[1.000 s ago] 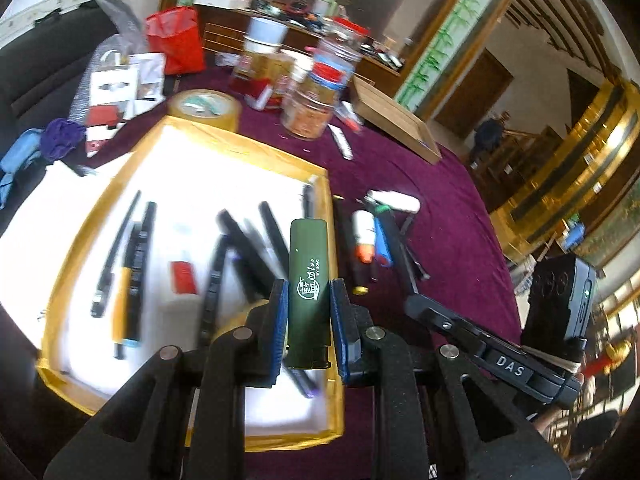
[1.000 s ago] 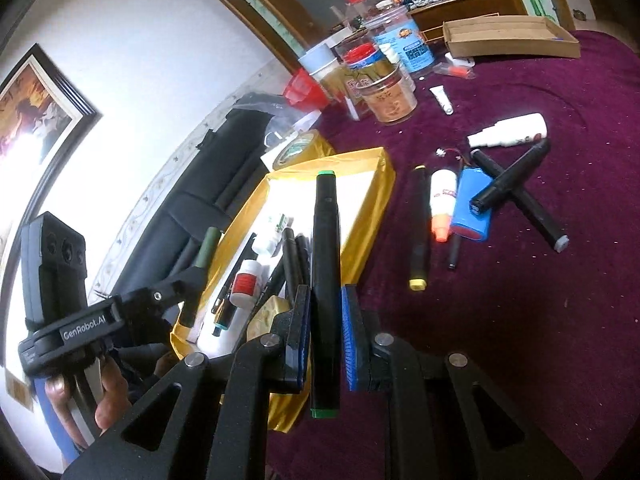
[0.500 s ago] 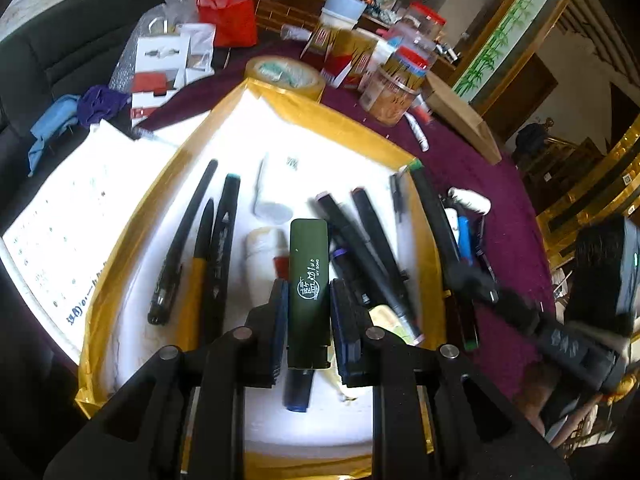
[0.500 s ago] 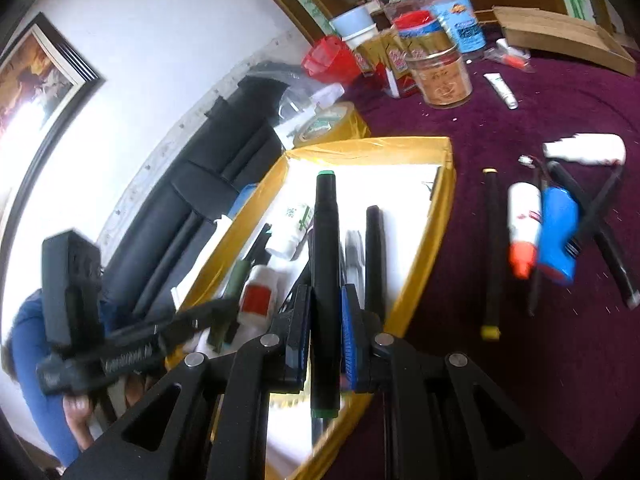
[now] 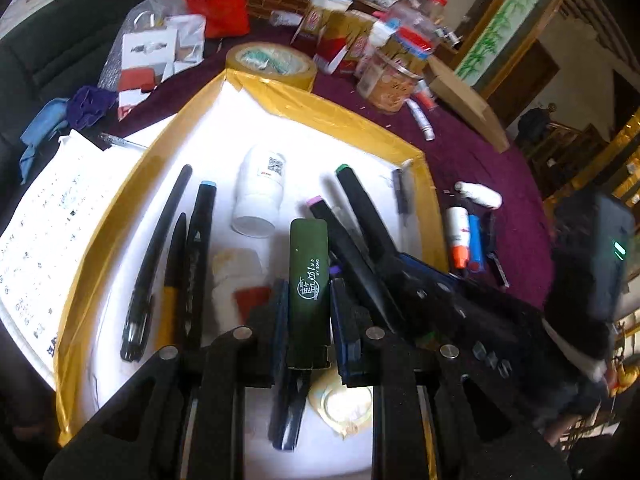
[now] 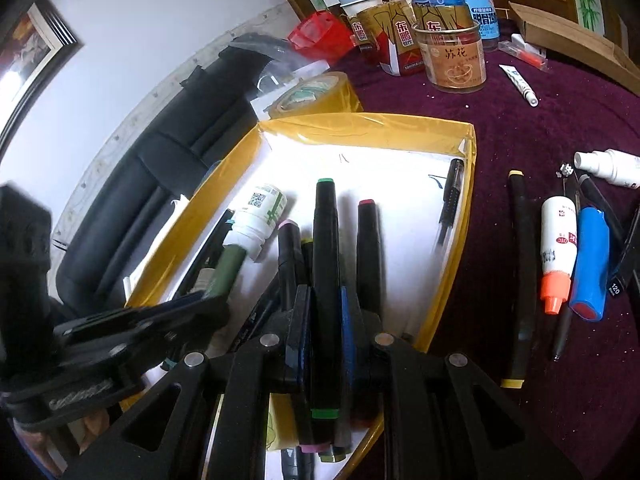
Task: Organize rigid objects
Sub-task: 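Carry marker and green cylinder into the white tray while opening both tools, then grasp a black pen with left tool while right tool grasps a black marker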
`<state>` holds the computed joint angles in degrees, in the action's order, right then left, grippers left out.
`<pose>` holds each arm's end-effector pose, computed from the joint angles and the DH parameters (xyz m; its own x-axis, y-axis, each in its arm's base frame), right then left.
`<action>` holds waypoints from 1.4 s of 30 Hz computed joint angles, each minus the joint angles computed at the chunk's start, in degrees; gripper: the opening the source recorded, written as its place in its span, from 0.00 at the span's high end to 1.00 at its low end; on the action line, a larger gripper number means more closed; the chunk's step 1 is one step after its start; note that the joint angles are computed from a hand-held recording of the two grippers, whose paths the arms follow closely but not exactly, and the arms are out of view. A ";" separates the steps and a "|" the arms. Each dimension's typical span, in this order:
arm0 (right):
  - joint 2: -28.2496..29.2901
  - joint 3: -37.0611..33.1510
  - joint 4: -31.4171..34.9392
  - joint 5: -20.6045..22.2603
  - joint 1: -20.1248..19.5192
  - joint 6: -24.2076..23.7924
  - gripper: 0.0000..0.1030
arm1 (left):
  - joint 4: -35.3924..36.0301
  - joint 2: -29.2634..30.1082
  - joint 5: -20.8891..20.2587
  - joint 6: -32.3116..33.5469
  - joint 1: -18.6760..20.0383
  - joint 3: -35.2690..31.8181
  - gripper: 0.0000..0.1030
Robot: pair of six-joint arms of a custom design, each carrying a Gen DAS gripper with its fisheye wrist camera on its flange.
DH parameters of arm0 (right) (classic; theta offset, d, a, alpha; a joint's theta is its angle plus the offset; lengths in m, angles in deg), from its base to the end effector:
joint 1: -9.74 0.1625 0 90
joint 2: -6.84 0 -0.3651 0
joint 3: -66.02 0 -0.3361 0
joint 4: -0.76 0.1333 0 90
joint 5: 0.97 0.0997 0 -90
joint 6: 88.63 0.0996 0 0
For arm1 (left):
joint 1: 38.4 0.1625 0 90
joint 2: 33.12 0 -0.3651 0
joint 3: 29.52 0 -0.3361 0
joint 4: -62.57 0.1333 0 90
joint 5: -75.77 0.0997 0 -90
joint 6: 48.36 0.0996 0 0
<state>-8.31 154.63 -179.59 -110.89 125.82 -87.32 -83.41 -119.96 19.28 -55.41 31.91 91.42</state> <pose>0.3401 -0.4689 -0.1249 -0.8973 -0.3047 0.3193 -0.4003 0.8666 -0.2979 0.0351 -0.4607 0.2987 -0.8863 -0.0207 -0.4627 0.2054 0.8778 -0.4327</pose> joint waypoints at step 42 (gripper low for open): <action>-21.09 16.93 -1.93 3.03 -18.40 12.27 0.86 | -8.05 0.55 -5.55 -0.88 -15.57 11.97 0.52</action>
